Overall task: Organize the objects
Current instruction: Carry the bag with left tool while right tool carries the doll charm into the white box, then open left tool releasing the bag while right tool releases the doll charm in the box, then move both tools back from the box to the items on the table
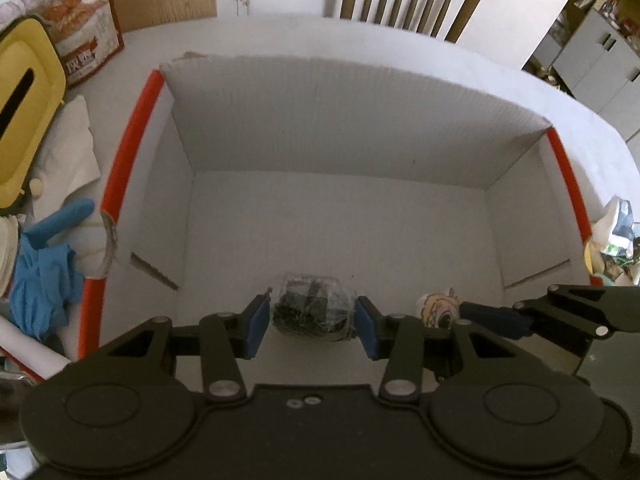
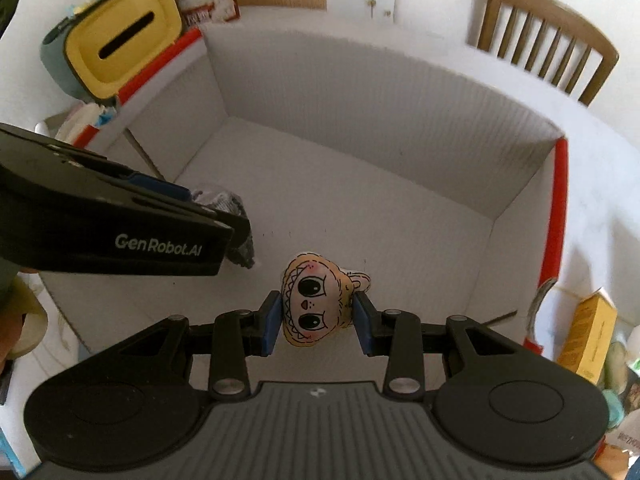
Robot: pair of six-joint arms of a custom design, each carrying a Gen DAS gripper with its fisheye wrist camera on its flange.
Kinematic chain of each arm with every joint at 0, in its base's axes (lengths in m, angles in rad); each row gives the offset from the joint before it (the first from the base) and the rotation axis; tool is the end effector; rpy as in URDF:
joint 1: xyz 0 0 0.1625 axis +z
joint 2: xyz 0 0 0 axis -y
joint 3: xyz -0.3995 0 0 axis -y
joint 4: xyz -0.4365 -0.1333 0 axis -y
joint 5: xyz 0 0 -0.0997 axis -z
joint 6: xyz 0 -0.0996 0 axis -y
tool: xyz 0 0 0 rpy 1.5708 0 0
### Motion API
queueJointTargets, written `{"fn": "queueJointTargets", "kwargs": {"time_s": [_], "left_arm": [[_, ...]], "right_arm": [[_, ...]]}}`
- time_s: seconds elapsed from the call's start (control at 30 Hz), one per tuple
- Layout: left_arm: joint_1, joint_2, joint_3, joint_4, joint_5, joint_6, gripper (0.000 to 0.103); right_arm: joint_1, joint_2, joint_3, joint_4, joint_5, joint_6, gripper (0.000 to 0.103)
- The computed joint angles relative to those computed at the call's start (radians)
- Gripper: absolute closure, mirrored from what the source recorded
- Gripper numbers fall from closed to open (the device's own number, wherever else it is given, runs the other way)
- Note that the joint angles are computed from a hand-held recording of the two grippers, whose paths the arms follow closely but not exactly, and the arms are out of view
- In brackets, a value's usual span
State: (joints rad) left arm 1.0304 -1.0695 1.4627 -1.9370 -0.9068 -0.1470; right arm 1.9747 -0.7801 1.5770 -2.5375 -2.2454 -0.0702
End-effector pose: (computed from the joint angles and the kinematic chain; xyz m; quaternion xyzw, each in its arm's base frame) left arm -0.1894 -0.6942 0.2645 0.1891 0.9262 -0.0978 0.3111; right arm 0.3407 -0.6162 0.0715 0.1935 -0.9205 0.1337 0.3119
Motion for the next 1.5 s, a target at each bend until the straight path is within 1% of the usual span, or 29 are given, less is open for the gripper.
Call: {"fn": "queueJointTargets", "kwargs": {"time_s": [0.13, 0.27, 0.37, 0.5, 0.57, 0.6, 0.63, 0.67, 0.87, 0.97, 1.03, 1.13, 1.2, 1.27, 1.37, 1.43, 1.5], "left_arm": [[0.006, 0.009, -0.016, 0.033, -0.010, -0.020, 0.056], [0.010, 0.012, -0.020, 0.045, -0.016, -0.023, 0.055], [0.016, 0.017, -0.033, 0.065, -0.023, -0.037, 0.054], [0.017, 0.008, -0.023, 0.044, -0.026, -0.041, 0.042], [0.013, 0.002, -0.014, 0.031, -0.022, -0.037, 0.039], [0.010, -0.002, -0.009, 0.026, -0.020, -0.038, 0.038], [0.009, -0.004, -0.007, 0.023, -0.021, -0.038, 0.038], [0.008, -0.006, -0.007, 0.023, -0.023, -0.040, 0.038], [-0.008, -0.036, 0.021, -0.011, -0.026, -0.031, 0.037], [-0.024, -0.065, 0.054, -0.047, -0.015, -0.010, 0.034], [-0.040, -0.087, 0.083, -0.081, -0.007, 0.010, 0.033], [-0.065, -0.122, 0.127, -0.137, -0.004, 0.041, 0.033], [-0.086, -0.144, 0.158, -0.175, 0.016, 0.058, 0.033], [-0.111, -0.168, 0.194, -0.224, 0.038, 0.082, 0.033], [-0.138, -0.199, 0.232, -0.267, 0.042, 0.102, 0.032], [-0.157, -0.224, 0.259, -0.292, 0.050, 0.113, 0.031], [-0.176, -0.247, 0.288, -0.315, 0.055, 0.120, 0.031]], "right_arm": [[-0.007, 0.010, -0.024, 0.079, -0.013, 0.048, 0.066], [-0.008, 0.010, -0.031, 0.102, -0.014, 0.069, 0.065], [-0.006, 0.009, -0.030, 0.105, -0.016, 0.069, 0.065], [-0.001, 0.007, -0.025, 0.100, -0.023, 0.072, 0.064], [0.001, 0.000, -0.017, 0.092, -0.023, 0.073, 0.060], [0.002, -0.003, -0.014, 0.085, -0.020, 0.073, 0.055], [0.004, -0.007, -0.005, 0.068, -0.021, 0.069, 0.053], [0.006, -0.011, 0.002, 0.055, -0.023, 0.065, 0.052], [0.017, -0.046, 0.048, -0.005, -0.009, 0.048, 0.051], [0.022, -0.073, 0.072, -0.041, 0.005, 0.034, 0.050], [0.026, -0.092, 0.084, -0.063, 0.015, 0.028, 0.048], [0.030, -0.135, 0.128, -0.115, 0.040, 0.015, 0.046], [0.038, -0.157, 0.152, -0.149, 0.034, 0.011, 0.046], [0.046, -0.181, 0.179, -0.186, 0.044, 0.006, 0.046], [0.059, -0.222, 0.221, -0.236, 0.046, -0.011, 0.045], [0.072, -0.247, 0.249, -0.271, 0.037, -0.020, 0.043], [0.081, -0.264, 0.272, -0.313, 0.030, -0.031, 0.043]]}}
